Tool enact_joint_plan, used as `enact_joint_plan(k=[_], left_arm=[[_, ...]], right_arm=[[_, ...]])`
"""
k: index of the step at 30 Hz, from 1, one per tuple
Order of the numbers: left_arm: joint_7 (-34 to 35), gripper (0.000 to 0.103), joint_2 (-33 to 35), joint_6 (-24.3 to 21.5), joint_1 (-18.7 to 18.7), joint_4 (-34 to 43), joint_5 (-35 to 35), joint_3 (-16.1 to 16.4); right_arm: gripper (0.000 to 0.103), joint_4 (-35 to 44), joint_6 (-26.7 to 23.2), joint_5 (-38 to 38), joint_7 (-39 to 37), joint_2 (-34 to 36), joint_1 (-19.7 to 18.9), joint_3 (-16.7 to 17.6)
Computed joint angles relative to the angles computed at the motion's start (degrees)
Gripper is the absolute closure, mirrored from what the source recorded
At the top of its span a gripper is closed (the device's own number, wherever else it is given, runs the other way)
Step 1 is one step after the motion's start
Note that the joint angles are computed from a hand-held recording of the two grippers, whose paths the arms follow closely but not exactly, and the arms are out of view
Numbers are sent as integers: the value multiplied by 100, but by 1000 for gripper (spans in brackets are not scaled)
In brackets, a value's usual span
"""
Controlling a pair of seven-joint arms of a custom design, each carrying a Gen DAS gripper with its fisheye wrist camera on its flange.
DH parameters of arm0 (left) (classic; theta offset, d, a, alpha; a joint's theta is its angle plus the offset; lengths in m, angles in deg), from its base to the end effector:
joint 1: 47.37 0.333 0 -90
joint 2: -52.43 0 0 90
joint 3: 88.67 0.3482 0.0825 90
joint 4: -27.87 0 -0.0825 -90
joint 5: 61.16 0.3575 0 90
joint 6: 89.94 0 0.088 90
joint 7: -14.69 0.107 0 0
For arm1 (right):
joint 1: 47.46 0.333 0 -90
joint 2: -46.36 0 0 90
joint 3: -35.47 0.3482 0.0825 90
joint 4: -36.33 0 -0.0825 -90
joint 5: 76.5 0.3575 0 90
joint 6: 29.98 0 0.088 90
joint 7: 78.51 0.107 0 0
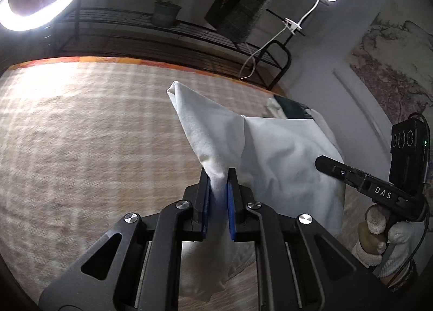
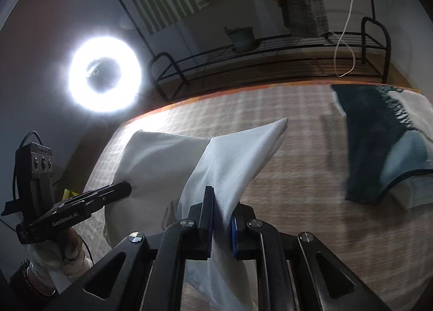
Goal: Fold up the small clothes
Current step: 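Carry the folded shirt with both grippers onto the dark green garment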
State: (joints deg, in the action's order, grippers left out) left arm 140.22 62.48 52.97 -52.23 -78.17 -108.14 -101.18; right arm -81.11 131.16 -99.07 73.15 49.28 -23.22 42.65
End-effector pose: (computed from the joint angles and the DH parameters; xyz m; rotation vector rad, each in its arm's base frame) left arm 0.6001 -0.1737 0.5232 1.6334 -2.3485 1.1978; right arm 0.4901 0.3196 0.5406 -1.5277 1.8754 -0.2900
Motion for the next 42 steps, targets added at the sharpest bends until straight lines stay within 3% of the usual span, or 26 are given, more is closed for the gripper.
enact_joint_plan(k=[8,21,27,31,38,42], left_arm=[[-386,94,542,230,-477,746,334,-314],[-1600,94,2112,461,-1546,2966,1836,-556],[-2407,94,3142,289,-2171,4533,2701,-390],[-2703,94,3581,186,-2406,5119,3118,-293],[-2970,94,3887,131,-2579,5424,3603,-140],[-3177,94,4033,3,-2602,5587,3767,-64]], right_arm=[[96,-787,-219,-206,-334,-990,-502,-153],[96,-1358,-551,-658,-916,-1917,-1567,-366],[96,-1366,-445,-856,-1172,-1928,-1990,-523],[96,-1434,-131,-720,-1455,-1815,-2163,-710],[96,-1554,466,-392,-1768,-1453,-2382,-884],[96,-1480,455,-350,-1912,-1211,-2442,-865]])
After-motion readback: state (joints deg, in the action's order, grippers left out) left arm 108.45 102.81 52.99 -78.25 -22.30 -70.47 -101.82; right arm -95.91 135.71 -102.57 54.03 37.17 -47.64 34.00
